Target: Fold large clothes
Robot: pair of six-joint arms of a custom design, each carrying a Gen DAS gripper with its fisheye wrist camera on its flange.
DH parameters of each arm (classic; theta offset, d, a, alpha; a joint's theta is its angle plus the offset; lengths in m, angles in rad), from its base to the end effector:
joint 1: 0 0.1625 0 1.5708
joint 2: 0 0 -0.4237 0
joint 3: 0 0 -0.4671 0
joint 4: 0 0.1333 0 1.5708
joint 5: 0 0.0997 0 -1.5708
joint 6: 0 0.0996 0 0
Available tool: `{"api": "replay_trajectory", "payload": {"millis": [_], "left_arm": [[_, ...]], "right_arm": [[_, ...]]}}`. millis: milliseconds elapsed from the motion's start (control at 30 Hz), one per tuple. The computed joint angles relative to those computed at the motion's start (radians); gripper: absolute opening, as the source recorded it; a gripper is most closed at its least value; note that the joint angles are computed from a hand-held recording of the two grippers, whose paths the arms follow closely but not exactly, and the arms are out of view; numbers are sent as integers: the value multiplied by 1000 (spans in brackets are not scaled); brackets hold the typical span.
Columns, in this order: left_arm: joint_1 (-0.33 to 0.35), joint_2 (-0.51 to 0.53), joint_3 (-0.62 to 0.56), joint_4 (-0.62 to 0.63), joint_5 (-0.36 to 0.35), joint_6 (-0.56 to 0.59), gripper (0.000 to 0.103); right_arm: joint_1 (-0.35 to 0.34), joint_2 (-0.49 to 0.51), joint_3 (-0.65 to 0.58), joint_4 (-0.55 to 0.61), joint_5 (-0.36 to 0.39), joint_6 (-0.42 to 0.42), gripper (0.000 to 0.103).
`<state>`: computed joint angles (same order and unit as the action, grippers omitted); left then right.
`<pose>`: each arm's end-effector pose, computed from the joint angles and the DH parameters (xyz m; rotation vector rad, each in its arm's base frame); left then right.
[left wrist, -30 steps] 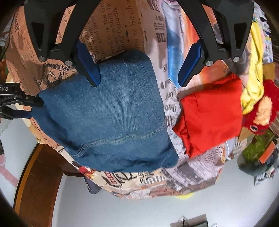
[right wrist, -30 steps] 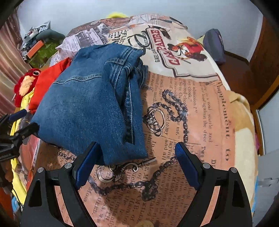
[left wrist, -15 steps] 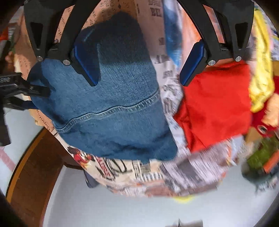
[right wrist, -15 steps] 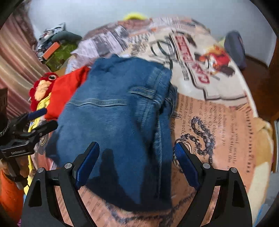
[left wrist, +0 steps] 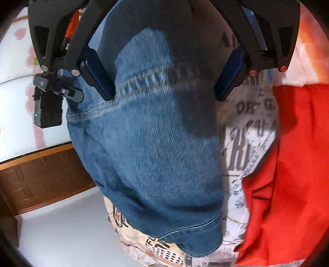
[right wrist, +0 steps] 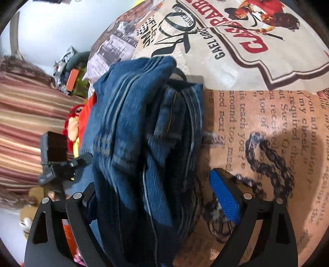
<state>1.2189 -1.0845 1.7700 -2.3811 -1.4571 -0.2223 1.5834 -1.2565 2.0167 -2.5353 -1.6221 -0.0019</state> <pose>-0.0955 -0.6796 0.1556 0.1872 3.0535 -0.2326 0.1356 -0.5856 0.1664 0.0142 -3.0755 0.3157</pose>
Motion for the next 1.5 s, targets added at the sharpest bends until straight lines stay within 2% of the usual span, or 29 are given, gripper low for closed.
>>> {"api": "replay_trajectory", "payload": {"millis": [100,200,333,400,433,467,567,633,733,933,1100,1267,1433,1500], "left_arm": [[0,12,-14,12,-13,15,98],[12,27,-37,31,-43,1,98],[27,38,-59,40,-75,-24,97],[29,38,-58,34,-84,-34,92],[29,40,-60,37,-87,-36,92],[27,38,-58,38,-86,-36,91],[16,29,-51,28,-65,-34,78],[8,-15,-18,24,-58,-22,66],[-23,-77,12,30,-50,21,56],[-102,-208,67,28,12,90,50],[-112,-325,93,-4,15,128,50],[-114,-421,104,-20,59,156,50],[-86,-454,71,-15,117,176,50],[-71,-438,47,-15,137,181,50]], "right_arm": [[9,16,-15,-3,-12,8,95],[38,46,-34,-46,-88,-30,95],[43,62,-41,-57,-89,-27,93],[34,47,-31,-52,-56,-25,81],[25,39,-30,-39,-22,-23,65],[19,28,-24,-21,14,3,59],[35,10,-8,-36,-13,15,45],[58,-7,3,-47,-33,23,39],[87,-30,6,-45,-37,26,33],[195,-35,-17,-60,-99,21,30],[278,0,-54,-114,-103,14,30],[354,104,-135,-171,-96,-1,30],[371,214,-208,-212,-46,2,30],[368,260,-235,-227,-24,9,30]]}}
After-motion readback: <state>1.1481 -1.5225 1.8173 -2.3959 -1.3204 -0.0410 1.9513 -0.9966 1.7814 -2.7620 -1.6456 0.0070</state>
